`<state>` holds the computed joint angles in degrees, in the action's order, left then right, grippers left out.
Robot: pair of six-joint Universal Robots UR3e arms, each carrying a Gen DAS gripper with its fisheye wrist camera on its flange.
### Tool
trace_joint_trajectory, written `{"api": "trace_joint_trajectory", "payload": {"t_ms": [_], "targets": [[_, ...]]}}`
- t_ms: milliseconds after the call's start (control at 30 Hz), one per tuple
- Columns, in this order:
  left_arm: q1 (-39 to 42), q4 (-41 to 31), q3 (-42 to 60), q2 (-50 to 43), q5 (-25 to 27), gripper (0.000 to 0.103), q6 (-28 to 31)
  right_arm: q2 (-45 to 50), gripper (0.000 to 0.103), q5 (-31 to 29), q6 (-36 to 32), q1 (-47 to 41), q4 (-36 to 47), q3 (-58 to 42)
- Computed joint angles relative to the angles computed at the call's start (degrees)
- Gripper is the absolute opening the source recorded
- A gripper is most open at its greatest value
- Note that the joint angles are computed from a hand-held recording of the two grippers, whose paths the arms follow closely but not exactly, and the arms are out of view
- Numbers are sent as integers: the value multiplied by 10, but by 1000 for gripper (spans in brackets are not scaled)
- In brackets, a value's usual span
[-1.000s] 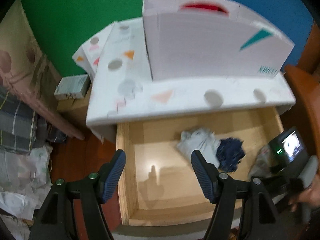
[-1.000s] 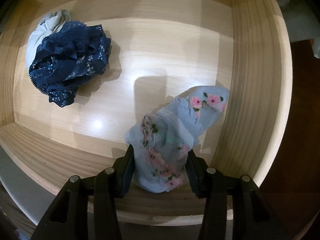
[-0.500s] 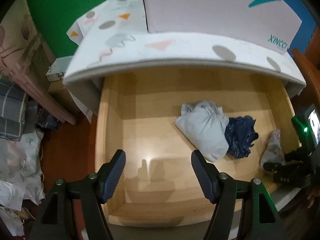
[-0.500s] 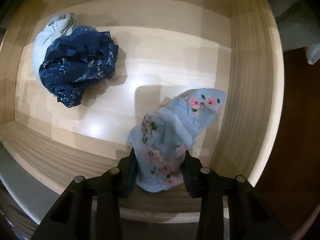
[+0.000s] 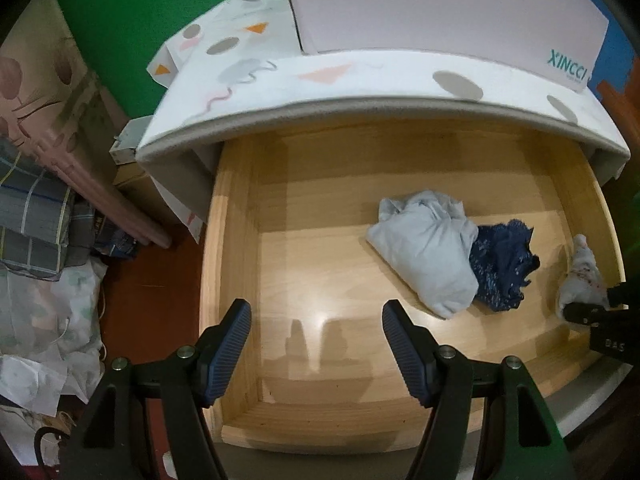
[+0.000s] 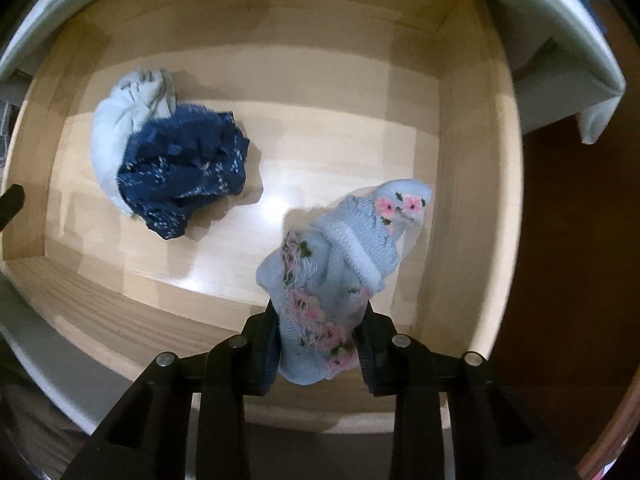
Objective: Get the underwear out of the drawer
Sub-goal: 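Lift the floral light blue sock with the right tool and release it into the white box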
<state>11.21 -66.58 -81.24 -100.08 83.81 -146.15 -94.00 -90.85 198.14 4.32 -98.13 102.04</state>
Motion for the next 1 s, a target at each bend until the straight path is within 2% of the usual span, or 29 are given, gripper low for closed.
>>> {"api": "trace_joint_trajectory", "payload": {"t_ms": [67,400,767,1000], "targets": [[6,-2,-1,3,-11,70,0,-3,29,3,18,10,6,-15],[23,-36,25,-13,-24,70,-8,-79,29,-4,18,1,98,-99],[27,-36,21,-8,-29,70,-5,-9,29,-31,-39,-33,281,-417],[31,-36,20,-6,-34,70,-6,109,29,-40,-68,-73,372,-695]]}}
